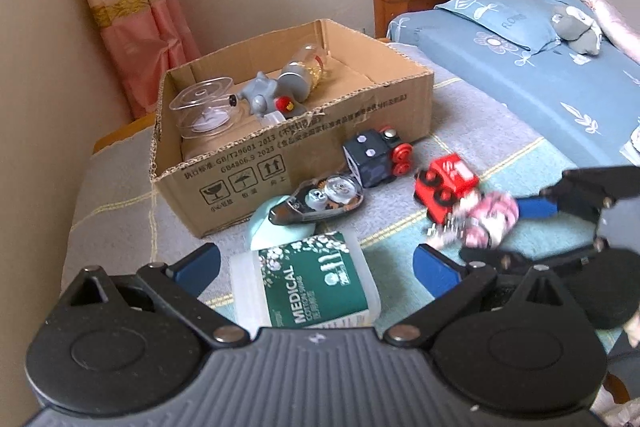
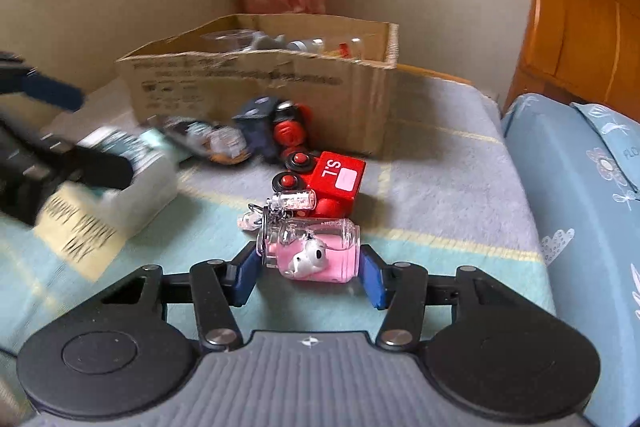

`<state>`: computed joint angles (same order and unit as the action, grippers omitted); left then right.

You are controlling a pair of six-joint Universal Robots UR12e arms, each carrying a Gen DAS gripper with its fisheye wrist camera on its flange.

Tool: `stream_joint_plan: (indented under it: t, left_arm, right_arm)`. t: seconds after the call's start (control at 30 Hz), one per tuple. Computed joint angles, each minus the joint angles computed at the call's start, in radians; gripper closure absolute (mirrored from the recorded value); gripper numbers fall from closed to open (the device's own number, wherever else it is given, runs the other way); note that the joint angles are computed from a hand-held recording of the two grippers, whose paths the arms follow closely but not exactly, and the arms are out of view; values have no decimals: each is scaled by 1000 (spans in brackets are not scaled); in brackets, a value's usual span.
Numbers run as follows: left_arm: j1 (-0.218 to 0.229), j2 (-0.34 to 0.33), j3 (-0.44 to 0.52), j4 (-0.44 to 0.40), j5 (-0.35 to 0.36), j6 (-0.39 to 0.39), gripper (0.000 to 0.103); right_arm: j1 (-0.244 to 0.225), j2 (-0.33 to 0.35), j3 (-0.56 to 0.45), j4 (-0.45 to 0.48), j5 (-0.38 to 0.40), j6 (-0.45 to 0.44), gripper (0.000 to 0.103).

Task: Organize rigid objects
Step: 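Grasp the pink keychain jar with the left tool while the right tool grasps the red S.L toy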

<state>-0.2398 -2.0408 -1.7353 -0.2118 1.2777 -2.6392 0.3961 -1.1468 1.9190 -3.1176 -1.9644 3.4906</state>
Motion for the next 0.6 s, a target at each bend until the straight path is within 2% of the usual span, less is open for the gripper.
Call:
stream_joint_plan:
  t: [0.1, 0.2, 0.27, 0.4, 0.47, 0.53, 0.6]
  left_arm:
    - [3, 9, -11, 3, -10, -1, 1]
    - [7, 20, -27, 20, -18, 0, 1]
    - [10, 27, -39, 34, -23, 1, 1]
    - [16, 38, -59, 51, -24, 0, 1]
    - [21, 44, -68, 60, -29, -4, 1]
    - [27, 48, -74, 56, -41, -9, 1]
    - [34, 52, -80, 53, -67, -6, 1]
  right_arm:
    - [12, -9, 11, -7, 37, -42, 44]
    - [13, -22, 22, -10, 111, -55, 28]
    - [12, -30, 34, -27, 167, -71, 28]
    - [3, -40, 58, -87, 328, -136, 28]
    - [16, -39, 52, -84, 328, -175, 28]
    - [28, -38, 42, -56, 282, -206, 28]
    - [29, -40, 42, -47, 256, -200, 28]
